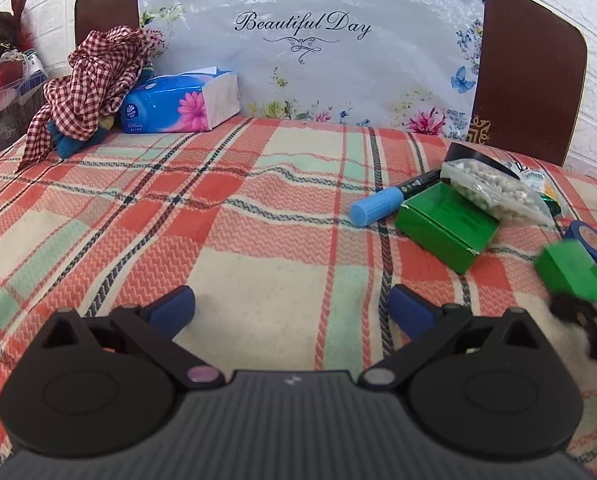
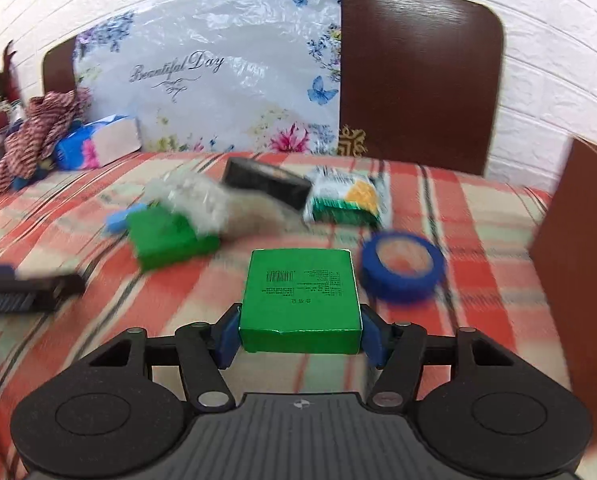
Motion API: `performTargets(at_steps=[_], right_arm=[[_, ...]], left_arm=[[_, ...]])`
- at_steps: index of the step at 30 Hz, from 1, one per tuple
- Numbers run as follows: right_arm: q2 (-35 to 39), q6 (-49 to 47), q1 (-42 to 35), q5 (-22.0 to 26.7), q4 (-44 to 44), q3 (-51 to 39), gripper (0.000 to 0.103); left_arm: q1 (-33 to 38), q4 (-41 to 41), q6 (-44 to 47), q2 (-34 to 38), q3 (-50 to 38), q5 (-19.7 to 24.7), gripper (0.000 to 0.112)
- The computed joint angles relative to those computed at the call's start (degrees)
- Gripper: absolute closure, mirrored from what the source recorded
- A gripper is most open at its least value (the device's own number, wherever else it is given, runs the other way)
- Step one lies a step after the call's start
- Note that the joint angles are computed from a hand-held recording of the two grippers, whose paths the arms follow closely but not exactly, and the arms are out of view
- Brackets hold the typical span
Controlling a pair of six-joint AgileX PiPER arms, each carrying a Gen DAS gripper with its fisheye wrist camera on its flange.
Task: Organize objects
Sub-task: 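Carry the plain green box into the brown box and release it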
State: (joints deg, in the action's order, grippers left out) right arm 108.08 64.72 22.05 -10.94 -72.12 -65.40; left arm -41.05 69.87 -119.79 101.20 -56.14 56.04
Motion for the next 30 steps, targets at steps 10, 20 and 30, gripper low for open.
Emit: performTargets(at_steps=[10, 20, 30], right_arm=[[-21.3, -13.8, -18.6, -11.5, 3.1, 29.4, 0.045], [-21.6, -26.1, -20.7, -13.9, 13.2, 33.2, 0.042], [-24.3, -43.6, -26.5, -28.4, 29.3, 40.0, 0.044]], left_arm=[[-3.5, -9.9, 11.6, 3.1, -9.3, 6.5, 0.014], [-10.0, -40.1, 43.8, 9.6, -33.1, -15.7, 0.033], [-13.2, -42.6, 54.2, 16.5, -49.7, -12.2, 0.049]])
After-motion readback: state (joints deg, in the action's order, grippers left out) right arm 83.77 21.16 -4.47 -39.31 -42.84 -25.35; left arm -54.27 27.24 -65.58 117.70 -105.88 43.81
